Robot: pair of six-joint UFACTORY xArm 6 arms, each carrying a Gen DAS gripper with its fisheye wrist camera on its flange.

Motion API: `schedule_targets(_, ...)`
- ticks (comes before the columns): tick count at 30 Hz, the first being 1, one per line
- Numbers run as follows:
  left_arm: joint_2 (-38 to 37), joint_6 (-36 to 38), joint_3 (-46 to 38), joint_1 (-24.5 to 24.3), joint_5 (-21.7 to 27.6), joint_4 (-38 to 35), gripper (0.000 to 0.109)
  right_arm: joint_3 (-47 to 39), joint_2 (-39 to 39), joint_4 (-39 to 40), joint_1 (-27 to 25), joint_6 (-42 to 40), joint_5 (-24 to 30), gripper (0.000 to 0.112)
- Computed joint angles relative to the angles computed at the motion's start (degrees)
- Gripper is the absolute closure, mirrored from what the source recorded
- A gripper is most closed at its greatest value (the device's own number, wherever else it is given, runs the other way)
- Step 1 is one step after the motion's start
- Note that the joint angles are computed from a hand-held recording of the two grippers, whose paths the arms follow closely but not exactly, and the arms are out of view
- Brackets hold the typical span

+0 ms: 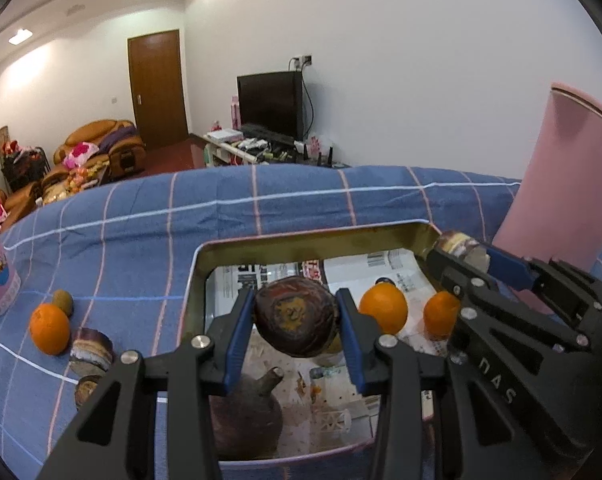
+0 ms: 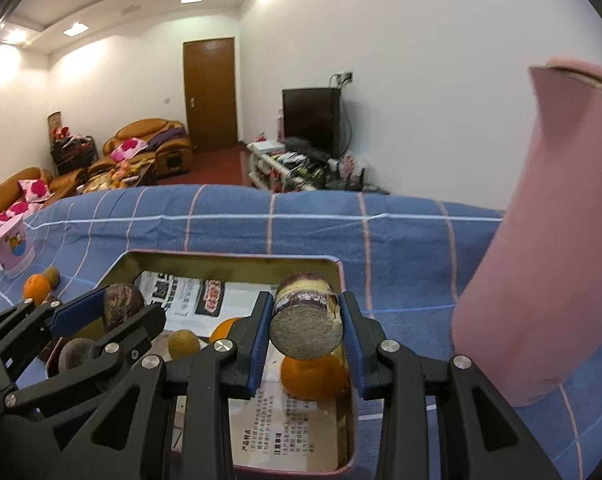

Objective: Organize fruits
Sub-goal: 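Carry the brown roll and mangosteen over the pink tin and release both, then withdraw both open grippers from the tin toward the remaining rolls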

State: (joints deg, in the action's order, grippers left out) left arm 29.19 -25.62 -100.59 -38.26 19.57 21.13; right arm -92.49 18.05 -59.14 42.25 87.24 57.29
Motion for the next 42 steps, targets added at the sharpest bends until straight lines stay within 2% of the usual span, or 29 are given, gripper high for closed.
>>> schedule_targets(5,0.2,1.7,-0.3,0.3,0.6,-2.7,0.066,1.2,-0.2,2.0,-1.5,-1.9,-5.1,0.076)
schedule_targets(9,0.6,5.0,-0.8,0.3,1.1,-6.8,0.066,4.1,-1.5,4.7,-3.7,-2.6,-12.6,0.076)
schedule_targets(14,0.6,5.3,-0.9,0.4,1.3,-7.1,0.065,6.0,-2.1,7.3,-5.1,-3.0,-17.8,0.076)
schedule_targets(19,0.3,3.5,-0.5,0.7,1.1,-5.5,0.061,5.9,-2.0,7.4,-4.9,-2.8,-18.0,0.076)
schedule_targets(26,-1.8,-0.5,3.0,1.7,-2.1,-3.2,0.041,7.7,-3.4,4.1,-5.1,1.3,-19.8,0.076)
schedule_targets(30,-2.3,-2.3,3.9,1.9,-3.4,-1.8,0.034,8.6,-4.2,1.7,-5.0,3.7,-19.9,0.076)
schedule_targets(34,-2.5,-5.3,4.2,2.1,-4.2,0.9,0.023,9.6,-5.5,-1.2,-4.6,6.7,-19.1,0.076)
schedule_targets(36,-2.5,-7.4,4.2,2.2,-4.5,3.0,0.012,10.3,-6.3,-3.4,-4.2,9.3,-18.2,0.076)
schedule_targets(39,-3.3,-15.8,5.1,2.7,-5.7,12.6,0.009,10.2,-6.9,-9.4,-1.9,13.8,-12.3,0.076)
schedule_targets(40,-3.6,-19.8,5.2,2.9,-5.8,17.2,0.009,9.5,-6.7,-12.2,-0.3,14.6,-7.7,0.072)
schedule_targets(42,-4.1,-26.7,5.0,3.0,-5.1,25.6,0.007,7.3,-5.3,-15.6,2.7,14.5,0.9,0.046)
